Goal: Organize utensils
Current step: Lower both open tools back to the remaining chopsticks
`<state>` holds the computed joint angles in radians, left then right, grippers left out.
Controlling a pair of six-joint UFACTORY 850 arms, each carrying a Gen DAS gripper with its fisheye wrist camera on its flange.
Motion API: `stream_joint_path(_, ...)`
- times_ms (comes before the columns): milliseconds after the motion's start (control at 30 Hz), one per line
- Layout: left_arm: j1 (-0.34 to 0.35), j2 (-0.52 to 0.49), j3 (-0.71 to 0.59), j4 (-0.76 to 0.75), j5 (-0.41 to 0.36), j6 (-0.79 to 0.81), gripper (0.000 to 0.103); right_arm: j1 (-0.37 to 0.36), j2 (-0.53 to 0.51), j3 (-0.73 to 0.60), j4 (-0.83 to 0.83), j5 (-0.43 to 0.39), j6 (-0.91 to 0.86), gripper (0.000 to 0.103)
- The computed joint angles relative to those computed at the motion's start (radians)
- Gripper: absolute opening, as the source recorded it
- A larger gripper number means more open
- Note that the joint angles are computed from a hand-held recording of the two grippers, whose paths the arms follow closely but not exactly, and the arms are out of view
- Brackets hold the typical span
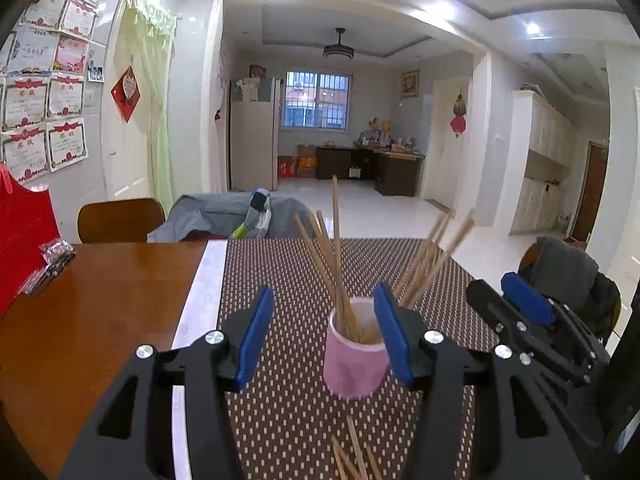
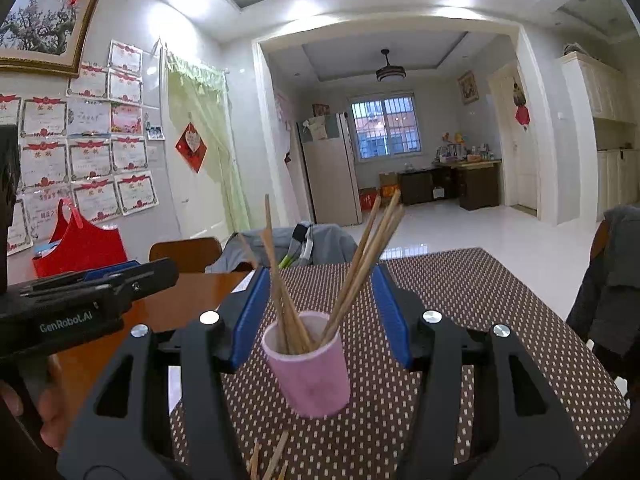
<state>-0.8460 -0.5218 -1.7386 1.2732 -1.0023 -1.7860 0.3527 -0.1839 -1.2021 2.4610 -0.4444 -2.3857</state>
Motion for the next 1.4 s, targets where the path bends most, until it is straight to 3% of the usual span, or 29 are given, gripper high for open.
stream_joint_path(133,-0.018,0.022,0.049,-0.053,0.025,0.005,0.054,-0.008,0.038,0.039,-0.131,0.029,0.107,0.053)
stream_joint_path(467,-0.018,0.039,0.16,-0.341,0.192,0.095,0.054,-0.012,0.059,0.079,-0.77,0.132,0.662,0.055)
stream_joint_path(667,0.001,0.03,0.21,-0.541,0.295,0.222,0.054,-0.017,0.036,0.078,-1.188,0.102,1.042,0.055)
stream_joint_path(767,0.004,0.03,0.235,-0.587,0.324,0.239,0.054,-0.016,0.029,0.078,-1.288,0.075,1.12,0.055)
stream_joint_path(933,-0.002,0.004,0.216,-0.614,0.311,0.291,0.054,-0.005,0.012,0.067,-1.409,0.017,1.211,0.055)
stream_joint_path(1033,-0.004,-0.023,0.189,-0.631,0.254,0.317,0.054,0.004,0.003,0.057,-1.454,-0.001,1.253,0.055)
stream_joint_path(1233,-0.01,-0.013,0.209,-0.598,0.221,0.273,0.054,0.017,-0.025,0.029,-1.542,-0.056,1.33,0.054)
stream_joint_path(1300,-0.011,-0.015,0.211,-0.588,0.187,0.265,0.054,0.028,-0.036,0.016,-1.576,-0.068,1.358,0.047)
stream_joint_path(1400,-0.008,0.002,0.238,-0.571,0.199,0.239,0.054,0.035,-0.06,-0.006,-1.608,-0.113,1.386,0.034)
